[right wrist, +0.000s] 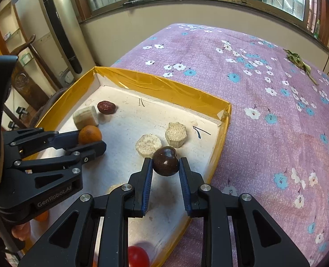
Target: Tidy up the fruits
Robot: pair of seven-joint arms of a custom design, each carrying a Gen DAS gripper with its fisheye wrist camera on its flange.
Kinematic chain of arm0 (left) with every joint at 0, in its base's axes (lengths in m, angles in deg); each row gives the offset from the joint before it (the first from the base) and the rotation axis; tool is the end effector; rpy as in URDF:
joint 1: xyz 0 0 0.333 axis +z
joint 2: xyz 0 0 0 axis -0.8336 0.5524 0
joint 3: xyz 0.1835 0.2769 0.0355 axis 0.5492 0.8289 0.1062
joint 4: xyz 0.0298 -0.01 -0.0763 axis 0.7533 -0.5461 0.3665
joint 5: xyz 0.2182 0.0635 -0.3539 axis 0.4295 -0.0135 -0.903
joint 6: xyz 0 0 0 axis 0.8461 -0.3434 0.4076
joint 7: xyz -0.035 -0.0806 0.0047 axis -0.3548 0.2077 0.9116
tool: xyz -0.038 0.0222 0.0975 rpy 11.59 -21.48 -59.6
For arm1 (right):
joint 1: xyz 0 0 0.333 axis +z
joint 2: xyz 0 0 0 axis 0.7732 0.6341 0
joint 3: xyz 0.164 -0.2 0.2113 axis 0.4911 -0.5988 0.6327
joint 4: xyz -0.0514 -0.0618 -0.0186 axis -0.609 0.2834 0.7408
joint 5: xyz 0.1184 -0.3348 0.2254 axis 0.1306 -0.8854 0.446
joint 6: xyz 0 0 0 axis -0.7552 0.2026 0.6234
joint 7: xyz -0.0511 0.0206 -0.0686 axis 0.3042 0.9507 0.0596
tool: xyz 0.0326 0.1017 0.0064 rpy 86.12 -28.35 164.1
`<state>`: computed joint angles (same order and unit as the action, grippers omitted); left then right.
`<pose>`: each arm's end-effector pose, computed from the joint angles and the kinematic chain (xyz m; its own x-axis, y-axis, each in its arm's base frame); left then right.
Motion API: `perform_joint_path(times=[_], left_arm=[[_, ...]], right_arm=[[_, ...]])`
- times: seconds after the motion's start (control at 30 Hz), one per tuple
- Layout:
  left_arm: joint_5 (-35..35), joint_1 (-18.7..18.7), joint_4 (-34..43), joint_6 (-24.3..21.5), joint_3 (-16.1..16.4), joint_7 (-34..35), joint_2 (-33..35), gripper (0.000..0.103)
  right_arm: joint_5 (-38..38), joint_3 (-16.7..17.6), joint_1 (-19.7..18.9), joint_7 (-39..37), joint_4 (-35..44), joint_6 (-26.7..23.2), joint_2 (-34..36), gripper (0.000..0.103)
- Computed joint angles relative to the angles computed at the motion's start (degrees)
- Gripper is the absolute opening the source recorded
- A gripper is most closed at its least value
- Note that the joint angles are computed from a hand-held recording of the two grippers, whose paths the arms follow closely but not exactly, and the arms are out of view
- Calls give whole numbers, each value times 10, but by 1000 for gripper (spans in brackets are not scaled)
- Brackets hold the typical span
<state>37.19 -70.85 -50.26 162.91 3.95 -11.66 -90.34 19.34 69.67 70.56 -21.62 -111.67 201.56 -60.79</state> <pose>0.4587 -0.3020 0.4299 -0.0839 -0.9965 -0.0052 -0.8672 0.0756 -0.4921 0.5034 0.1211 0.4216 0.3932 -0.9117 -0.1192 -0.7794 -0.2617 -0.5692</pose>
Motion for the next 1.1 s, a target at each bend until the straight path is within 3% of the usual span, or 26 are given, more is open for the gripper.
perform_joint_path(times=[0.2,0.5,0.57,0.73,0.83,1.0,1.1], left_arm=[[2,1,3,3,1,-6,1,59],[68,4,2,-27,-6,-57,-11,65],[74,6,-3,-30,-8,-63,-19,65],[95,13,-20,-38,-21,-93,-46,76],[99,14,-30,-46,-30,-106,-64,79],[101,16,-50,-64,-54,-141,-105,90],[99,16,-63,-76,-69,-164,-132,93]], right_arm=[[-55,13,-11,37,7,3,9,25],[-70,11,-12,62,-12,14,-13,24],[-88,12,-13,81,-25,23,-27,33],[-108,-8,4,104,-61,35,-74,34],[-122,-21,13,117,-82,27,-106,37],[-151,-41,24,134,-125,13,-168,54],[-161,-57,34,128,-151,-1,-209,55]])
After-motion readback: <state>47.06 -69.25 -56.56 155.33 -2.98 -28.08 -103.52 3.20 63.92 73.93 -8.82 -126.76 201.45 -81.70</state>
